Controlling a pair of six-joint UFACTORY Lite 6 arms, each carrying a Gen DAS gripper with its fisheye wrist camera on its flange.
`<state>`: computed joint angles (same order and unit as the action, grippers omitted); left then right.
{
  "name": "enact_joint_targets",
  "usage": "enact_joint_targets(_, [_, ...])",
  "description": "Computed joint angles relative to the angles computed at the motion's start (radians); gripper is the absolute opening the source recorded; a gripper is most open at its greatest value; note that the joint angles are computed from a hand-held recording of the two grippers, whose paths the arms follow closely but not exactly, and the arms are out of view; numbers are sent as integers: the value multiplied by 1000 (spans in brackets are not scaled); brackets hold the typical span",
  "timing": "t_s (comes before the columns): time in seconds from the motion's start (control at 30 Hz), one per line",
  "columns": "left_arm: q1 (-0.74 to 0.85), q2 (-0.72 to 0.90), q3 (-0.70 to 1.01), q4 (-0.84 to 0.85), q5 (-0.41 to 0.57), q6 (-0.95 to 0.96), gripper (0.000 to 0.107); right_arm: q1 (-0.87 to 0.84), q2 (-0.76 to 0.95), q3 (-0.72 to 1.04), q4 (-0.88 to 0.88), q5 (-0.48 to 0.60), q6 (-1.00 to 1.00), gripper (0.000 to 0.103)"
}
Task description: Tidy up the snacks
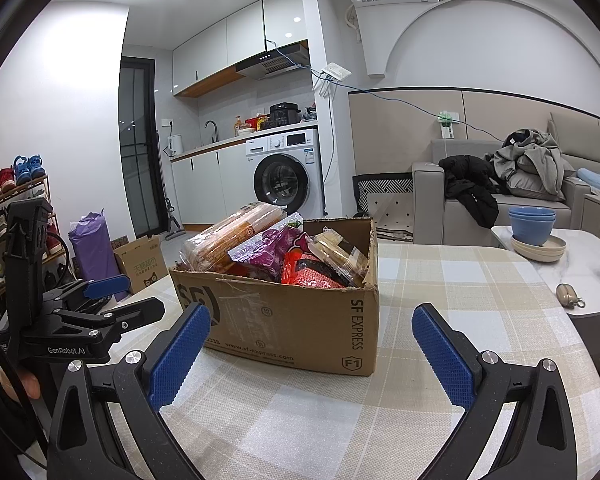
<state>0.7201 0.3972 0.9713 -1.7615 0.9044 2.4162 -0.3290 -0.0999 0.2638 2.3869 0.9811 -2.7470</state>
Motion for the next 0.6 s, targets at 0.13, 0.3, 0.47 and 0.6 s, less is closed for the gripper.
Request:
enact_joint_targets(0.13, [0, 0, 0, 0, 0, 0, 102, 1, 0, 0, 2, 0, -1, 103])
enact_joint_targets(0.3, [0, 0, -1, -1, 0, 1, 102, 2, 1, 0, 3, 0, -2, 103])
enact_joint_targets(0.47, [1, 0, 0, 0, 1, 0, 102, 4, 1, -1, 5, -1, -3, 103])
enact_joint_targets(0.6, [1, 1, 0, -1, 3, 1, 102, 6, 1, -1, 7, 0, -4, 103])
